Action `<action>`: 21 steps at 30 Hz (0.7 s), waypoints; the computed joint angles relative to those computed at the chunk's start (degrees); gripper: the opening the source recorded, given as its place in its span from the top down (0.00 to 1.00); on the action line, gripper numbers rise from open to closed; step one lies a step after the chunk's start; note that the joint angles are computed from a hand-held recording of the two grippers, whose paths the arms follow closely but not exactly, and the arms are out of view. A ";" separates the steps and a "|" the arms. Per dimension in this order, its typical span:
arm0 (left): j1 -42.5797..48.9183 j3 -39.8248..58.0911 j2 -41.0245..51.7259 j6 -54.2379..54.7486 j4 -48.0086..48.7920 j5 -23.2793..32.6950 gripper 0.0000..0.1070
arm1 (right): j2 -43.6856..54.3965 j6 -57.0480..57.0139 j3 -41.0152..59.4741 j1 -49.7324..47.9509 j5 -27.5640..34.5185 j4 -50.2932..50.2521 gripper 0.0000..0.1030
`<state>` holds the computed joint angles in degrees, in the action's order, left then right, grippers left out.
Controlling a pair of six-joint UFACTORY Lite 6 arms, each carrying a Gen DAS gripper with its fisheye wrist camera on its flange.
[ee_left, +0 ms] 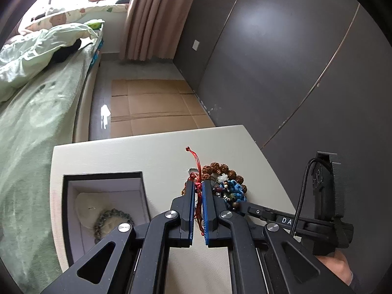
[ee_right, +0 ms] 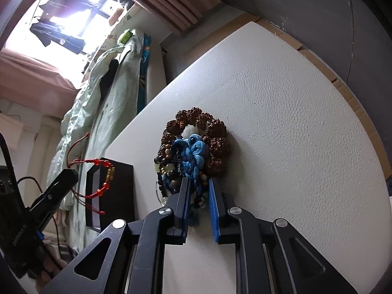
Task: Organize jewelry
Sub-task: 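Grasp the red string bracelet with the left tool while the right grasps the blue bracelet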
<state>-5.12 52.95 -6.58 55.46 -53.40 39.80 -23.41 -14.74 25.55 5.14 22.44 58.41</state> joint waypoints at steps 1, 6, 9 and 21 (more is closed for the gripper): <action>0.74 -0.12 -0.12 0.63 -0.28 0.54 0.95 | -0.12 0.37 -0.09 0.41 -0.44 -0.33 0.89; 4.52 -2.09 -2.62 3.70 -1.10 2.79 0.95 | -4.59 7.32 -0.11 4.00 -3.38 -5.71 0.91; 7.28 -3.10 -3.76 5.66 -1.34 4.01 0.95 | -7.69 12.05 0.45 5.47 -4.15 -9.96 0.91; 17.72 -1.41 -4.46 11.01 -2.50 8.93 0.95 | -15.71 30.79 3.48 12.66 -7.23 -27.31 0.91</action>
